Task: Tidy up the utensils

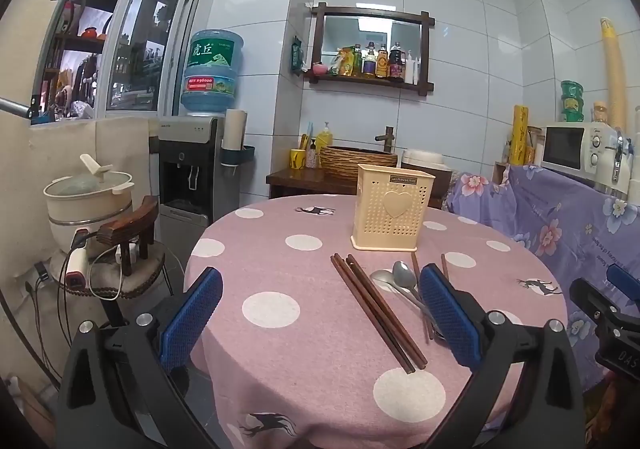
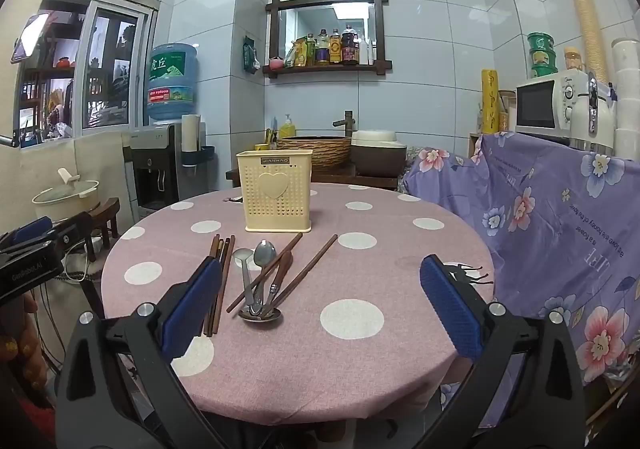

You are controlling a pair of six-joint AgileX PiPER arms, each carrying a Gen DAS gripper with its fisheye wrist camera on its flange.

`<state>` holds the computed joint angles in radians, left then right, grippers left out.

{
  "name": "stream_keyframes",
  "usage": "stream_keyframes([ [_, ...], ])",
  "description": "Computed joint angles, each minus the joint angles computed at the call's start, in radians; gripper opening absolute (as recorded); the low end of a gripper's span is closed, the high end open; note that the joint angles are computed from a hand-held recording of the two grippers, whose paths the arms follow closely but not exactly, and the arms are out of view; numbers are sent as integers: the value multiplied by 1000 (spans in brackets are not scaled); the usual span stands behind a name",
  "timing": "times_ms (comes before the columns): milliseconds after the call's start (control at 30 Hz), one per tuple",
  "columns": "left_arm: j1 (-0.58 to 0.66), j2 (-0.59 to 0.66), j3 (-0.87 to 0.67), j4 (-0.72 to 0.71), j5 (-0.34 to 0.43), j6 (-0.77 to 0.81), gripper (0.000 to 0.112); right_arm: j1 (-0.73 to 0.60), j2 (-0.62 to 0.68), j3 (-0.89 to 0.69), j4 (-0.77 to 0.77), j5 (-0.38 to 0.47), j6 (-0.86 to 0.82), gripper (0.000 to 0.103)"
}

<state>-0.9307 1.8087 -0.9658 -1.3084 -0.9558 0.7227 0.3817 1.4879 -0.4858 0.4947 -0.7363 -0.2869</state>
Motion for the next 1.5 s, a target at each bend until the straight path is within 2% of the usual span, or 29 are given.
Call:
stream_keyframes([
  [1233, 0, -3, -5, -18, 9, 17, 98, 2, -11, -9, 19, 23, -21, 98],
  [1267, 0, -2, -5, -17, 8, 15, 98, -3, 25, -7, -8, -11, 10, 98],
  [1433, -1, -3, -5, -18, 7, 14, 98, -1, 42, -13, -11, -19, 15, 98],
  [1500, 0, -2, -5, -17, 9, 14, 98, -1, 69, -8, -25, -47, 37, 98],
])
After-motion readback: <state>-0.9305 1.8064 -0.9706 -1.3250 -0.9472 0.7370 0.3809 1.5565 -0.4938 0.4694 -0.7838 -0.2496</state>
